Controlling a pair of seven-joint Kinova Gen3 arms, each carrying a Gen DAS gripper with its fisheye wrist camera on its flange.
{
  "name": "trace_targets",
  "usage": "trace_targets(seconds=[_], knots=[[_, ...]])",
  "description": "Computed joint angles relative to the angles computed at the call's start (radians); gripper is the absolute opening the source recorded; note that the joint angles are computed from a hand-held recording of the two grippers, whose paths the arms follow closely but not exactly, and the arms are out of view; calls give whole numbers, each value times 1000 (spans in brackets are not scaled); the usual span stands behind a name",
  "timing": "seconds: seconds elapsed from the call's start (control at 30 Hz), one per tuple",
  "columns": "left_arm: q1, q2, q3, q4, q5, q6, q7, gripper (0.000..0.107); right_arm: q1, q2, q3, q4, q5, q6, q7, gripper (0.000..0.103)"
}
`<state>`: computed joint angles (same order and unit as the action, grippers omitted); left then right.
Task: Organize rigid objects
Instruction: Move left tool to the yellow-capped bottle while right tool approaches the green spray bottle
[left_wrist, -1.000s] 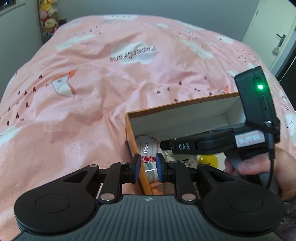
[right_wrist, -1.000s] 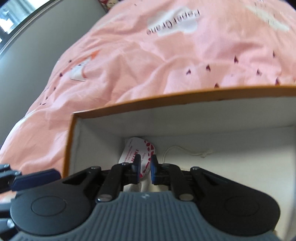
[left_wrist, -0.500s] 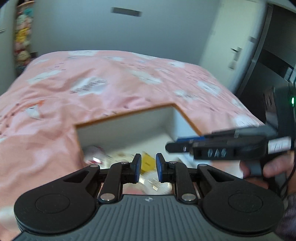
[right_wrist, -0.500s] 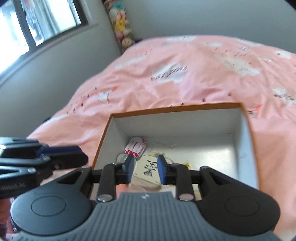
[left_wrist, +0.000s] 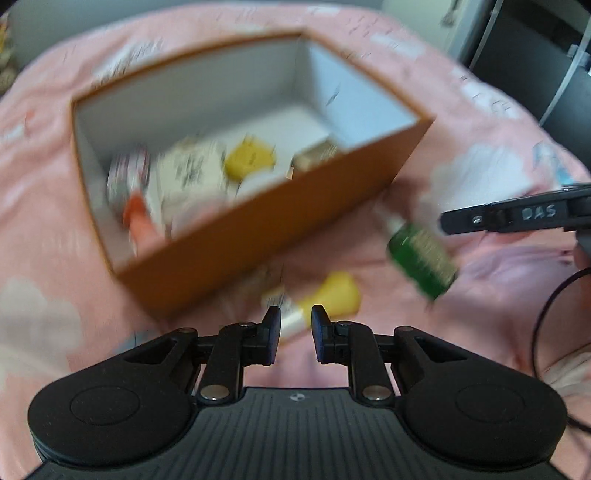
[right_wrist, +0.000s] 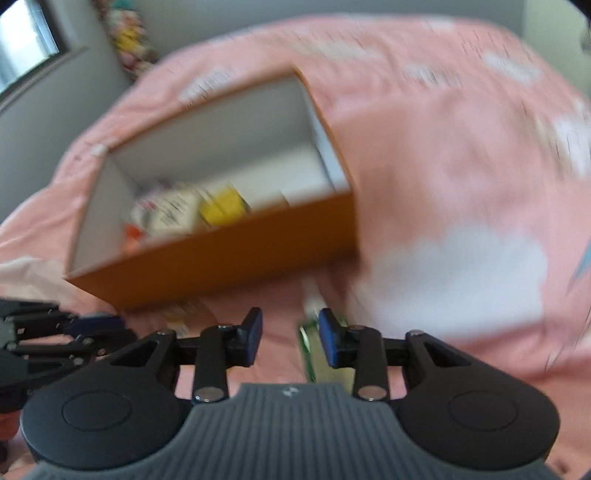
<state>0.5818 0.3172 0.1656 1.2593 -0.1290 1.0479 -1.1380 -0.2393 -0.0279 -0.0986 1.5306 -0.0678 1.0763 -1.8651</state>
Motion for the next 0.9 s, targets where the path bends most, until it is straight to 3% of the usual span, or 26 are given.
trace_targets(seconds=[0.07,0.17,0.27,0.37,0.57,0.73,0.9], knots=[[-9,1,-8,21,28,4,50,37,11,2,10,33,-7,0,-9,38],[-40,1,-10,51,81,-18,98,44,11,14,6,64,22,-1,-36,40],[-33,23,-6,27,58,-4,95,56,8,39,5,69,27,12,-49,45],[-14,48,-3,-1,14,1,50,61,2,58,4,66,33,20,-37,52],[-21,106,12,-72,38,23,-107,63,-13,90,2,58,49,11,-21,53],[13,143,-8,-112,26,69,-134,63,4,119,15,54,6,10,4,54],[17,134,-4,-110,44,82,-166,42,13,119,17,45,-19,22,21,53]])
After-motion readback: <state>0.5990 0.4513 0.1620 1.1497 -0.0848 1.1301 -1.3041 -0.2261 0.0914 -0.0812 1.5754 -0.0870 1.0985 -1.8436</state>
